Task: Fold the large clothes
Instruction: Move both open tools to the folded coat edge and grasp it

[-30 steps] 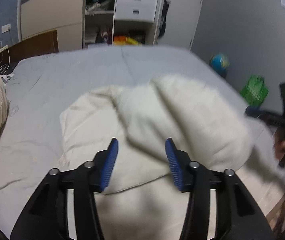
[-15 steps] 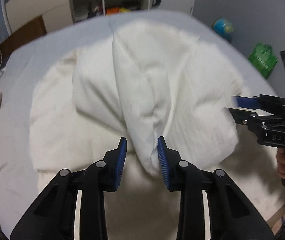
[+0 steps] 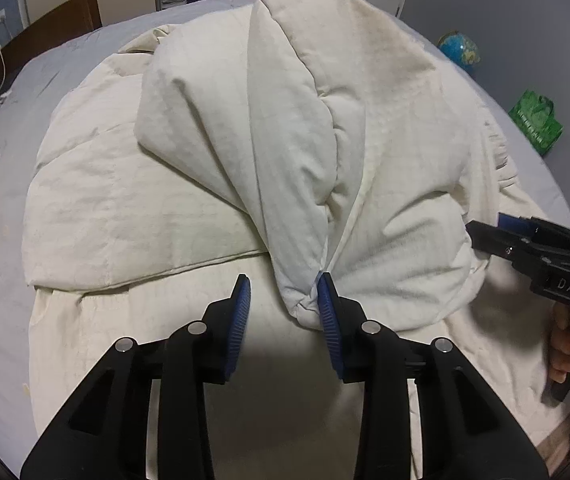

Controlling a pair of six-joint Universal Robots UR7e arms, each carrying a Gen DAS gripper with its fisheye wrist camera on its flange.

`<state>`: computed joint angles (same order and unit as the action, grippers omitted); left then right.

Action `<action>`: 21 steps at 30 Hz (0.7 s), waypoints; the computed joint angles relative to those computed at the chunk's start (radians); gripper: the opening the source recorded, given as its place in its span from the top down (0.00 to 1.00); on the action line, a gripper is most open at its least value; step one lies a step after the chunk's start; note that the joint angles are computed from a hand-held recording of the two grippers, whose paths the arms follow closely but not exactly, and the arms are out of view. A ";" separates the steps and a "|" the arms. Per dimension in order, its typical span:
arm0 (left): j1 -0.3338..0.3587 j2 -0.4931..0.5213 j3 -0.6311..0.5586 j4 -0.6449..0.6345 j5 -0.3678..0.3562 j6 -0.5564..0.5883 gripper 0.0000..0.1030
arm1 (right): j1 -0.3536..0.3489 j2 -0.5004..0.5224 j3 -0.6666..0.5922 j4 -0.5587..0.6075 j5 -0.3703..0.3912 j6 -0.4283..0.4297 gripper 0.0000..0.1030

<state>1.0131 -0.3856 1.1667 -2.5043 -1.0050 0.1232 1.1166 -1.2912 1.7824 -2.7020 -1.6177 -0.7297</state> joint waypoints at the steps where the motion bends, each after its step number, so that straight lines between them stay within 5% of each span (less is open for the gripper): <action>1: 0.000 -0.014 0.011 0.000 -0.004 -0.002 0.58 | -0.002 -0.014 0.008 0.007 0.003 -0.001 0.50; 5: -0.001 -0.080 0.089 -0.038 -0.007 0.044 0.30 | -0.012 -0.079 0.031 0.057 0.024 -0.020 0.50; 13: 0.012 -0.247 0.277 -0.026 0.063 0.087 0.23 | -0.063 -0.211 0.057 0.153 0.046 -0.051 0.44; 21: 0.048 -0.401 0.396 0.100 0.149 -0.145 0.12 | -0.169 -0.308 0.047 0.248 0.023 -0.024 0.40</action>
<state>1.0611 -0.7863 1.5631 -2.4039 -0.8556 -0.0222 0.9475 -1.5995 1.8291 -2.4541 -1.5948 -0.7538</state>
